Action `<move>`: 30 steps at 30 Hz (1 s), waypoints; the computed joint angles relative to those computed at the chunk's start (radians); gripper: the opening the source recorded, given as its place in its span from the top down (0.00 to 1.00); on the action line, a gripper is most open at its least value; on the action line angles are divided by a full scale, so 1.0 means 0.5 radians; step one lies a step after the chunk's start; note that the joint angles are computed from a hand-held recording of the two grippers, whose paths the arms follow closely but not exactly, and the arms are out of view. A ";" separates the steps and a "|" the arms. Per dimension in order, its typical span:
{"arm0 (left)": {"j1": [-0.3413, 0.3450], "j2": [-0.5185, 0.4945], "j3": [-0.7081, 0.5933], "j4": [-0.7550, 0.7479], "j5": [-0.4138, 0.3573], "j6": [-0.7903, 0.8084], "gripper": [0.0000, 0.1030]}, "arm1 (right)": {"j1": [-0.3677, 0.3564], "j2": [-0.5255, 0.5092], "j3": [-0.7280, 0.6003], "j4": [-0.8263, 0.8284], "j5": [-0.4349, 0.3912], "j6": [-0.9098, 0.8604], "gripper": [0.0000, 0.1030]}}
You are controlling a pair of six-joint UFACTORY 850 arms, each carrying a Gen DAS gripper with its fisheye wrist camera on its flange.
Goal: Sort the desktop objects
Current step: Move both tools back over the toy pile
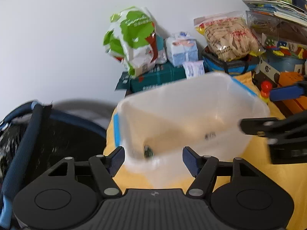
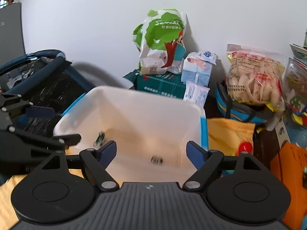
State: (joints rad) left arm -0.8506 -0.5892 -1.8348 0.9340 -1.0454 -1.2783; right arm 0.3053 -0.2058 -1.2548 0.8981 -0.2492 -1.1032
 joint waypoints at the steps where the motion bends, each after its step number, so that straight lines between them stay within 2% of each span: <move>1: -0.021 0.030 0.055 -0.012 0.003 -0.043 0.31 | -0.012 0.049 0.063 0.053 -0.009 -0.056 0.18; 8: -0.183 0.228 0.496 -0.146 0.148 -0.314 0.31 | -0.122 0.349 0.533 0.272 -0.070 -0.333 0.19; 11: -0.256 0.262 0.650 -0.215 0.210 -0.303 0.31 | -0.169 0.411 0.695 0.246 -0.101 -0.336 0.25; 13: -0.279 0.277 0.723 -0.317 0.291 -0.260 0.33 | -0.175 0.437 0.781 0.157 -0.093 -0.266 0.34; 15: -0.288 0.272 0.743 -0.399 0.357 -0.221 0.37 | -0.174 0.448 0.838 0.087 -0.091 -0.199 0.41; 16: -0.295 0.266 0.743 -0.410 0.377 -0.213 0.37 | -0.180 0.453 0.860 0.106 -0.105 -0.191 0.41; 21: -0.342 0.212 0.653 -0.176 0.392 -0.247 0.37 | -0.192 0.508 0.943 0.230 -0.112 -0.230 0.42; 23: -0.350 0.163 0.603 -0.098 0.354 -0.236 0.37 | -0.193 0.535 0.977 0.305 -0.100 -0.324 0.42; 27: -0.340 0.060 0.536 -0.217 0.174 -0.078 0.42 | -0.191 0.566 1.015 0.382 -0.084 -0.411 0.42; 30: -0.336 0.141 0.676 -0.290 0.177 -0.165 0.43 | -0.194 0.571 1.027 0.379 -0.083 -0.395 0.42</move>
